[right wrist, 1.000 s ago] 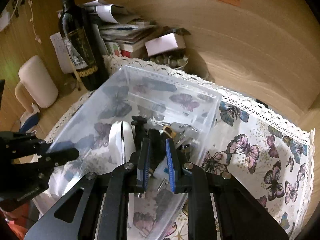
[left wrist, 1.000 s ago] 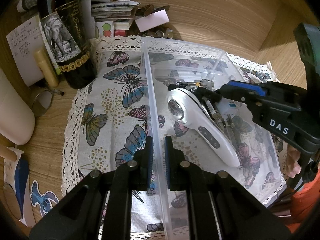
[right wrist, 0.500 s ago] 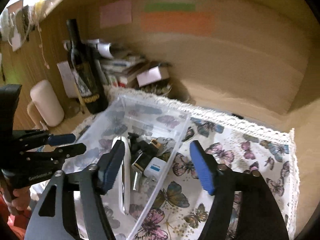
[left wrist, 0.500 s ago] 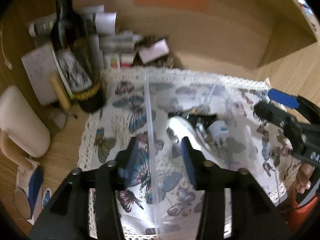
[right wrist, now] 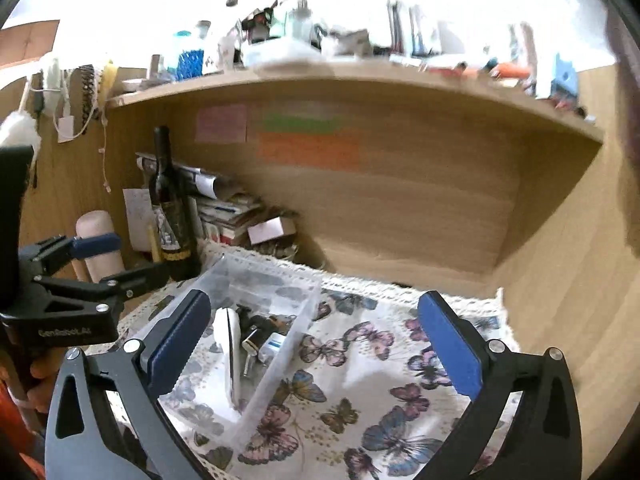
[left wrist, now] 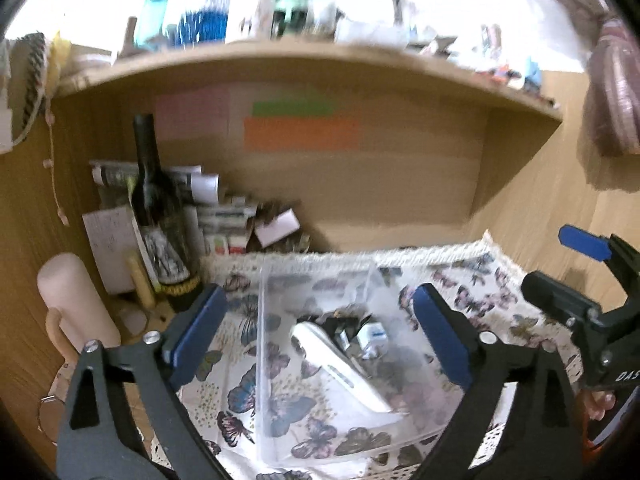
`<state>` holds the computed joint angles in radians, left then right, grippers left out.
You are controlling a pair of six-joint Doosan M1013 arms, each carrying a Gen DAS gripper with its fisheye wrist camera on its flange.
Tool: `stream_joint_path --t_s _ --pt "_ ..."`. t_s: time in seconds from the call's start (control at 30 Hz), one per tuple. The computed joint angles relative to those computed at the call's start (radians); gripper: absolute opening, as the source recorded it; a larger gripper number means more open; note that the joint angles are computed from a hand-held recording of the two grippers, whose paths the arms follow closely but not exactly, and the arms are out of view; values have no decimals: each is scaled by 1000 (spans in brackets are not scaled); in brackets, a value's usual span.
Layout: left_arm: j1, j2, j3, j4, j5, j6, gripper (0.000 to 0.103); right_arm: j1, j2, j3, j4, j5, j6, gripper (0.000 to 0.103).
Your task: Organize rigid objects
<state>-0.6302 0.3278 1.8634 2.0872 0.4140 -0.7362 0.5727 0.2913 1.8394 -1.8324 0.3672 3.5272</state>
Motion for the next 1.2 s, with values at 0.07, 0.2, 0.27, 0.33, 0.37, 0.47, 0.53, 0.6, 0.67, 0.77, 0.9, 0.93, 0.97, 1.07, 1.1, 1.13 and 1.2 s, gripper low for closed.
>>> stream_joint_path --t_s 0.07,0.2,0.27,0.33,0.37,0.47,0.53,0.6,0.67,0.77,0.9,0.93,0.97,1.07,1.1,1.13,1.2 --pt "-9 -9 19 83 25 -81 100 10 -8 16 -37 38 39 103" --pt "-31 -23 52 177 84 -168 101 26 -22 42 -88 82 97 103" --pt "-38 -26 60 194 98 -184 102 31 -27 52 -106 94 121 103" --pt "-43 -30 68 207 103 -199 102 35 -32 60 -118 101 141 103" --pt "-43 -31 70 214 103 -208 102 37 -34 64 -121 104 149 103" --pt "-44 -31 73 217 112 -218 102 40 -36 68 -118 109 156 103" --pt "-45 -30 75 221 115 -224 102 39 -36 69 -115 112 156 103" --pt "-44 -30 74 223 110 -224 102 40 -36 69 -103 114 156 103" --pt "-44 -30 74 222 110 -224 102 36 -38 70 -106 109 169 103" --pt "-43 -30 74 224 109 -226 102 33 -37 69 -98 106 175 103" --pt "-41 -28 73 232 104 -233 102 30 -36 69 -96 103 181 103" --pt "-41 -28 74 233 104 -233 102 30 -37 69 -95 104 181 103" --pt "-41 -28 74 237 103 -238 103 30 -37 69 -94 104 180 103" --pt "-40 -26 74 249 103 -250 103 32 -37 69 -92 108 180 103" --pt "-40 -26 74 253 104 -254 103 33 -37 69 -92 111 180 103" --pt "-41 -26 74 256 106 -256 103 35 -37 70 -95 115 183 103" --pt "-42 -25 75 261 109 -258 103 33 -38 71 -100 112 186 103"
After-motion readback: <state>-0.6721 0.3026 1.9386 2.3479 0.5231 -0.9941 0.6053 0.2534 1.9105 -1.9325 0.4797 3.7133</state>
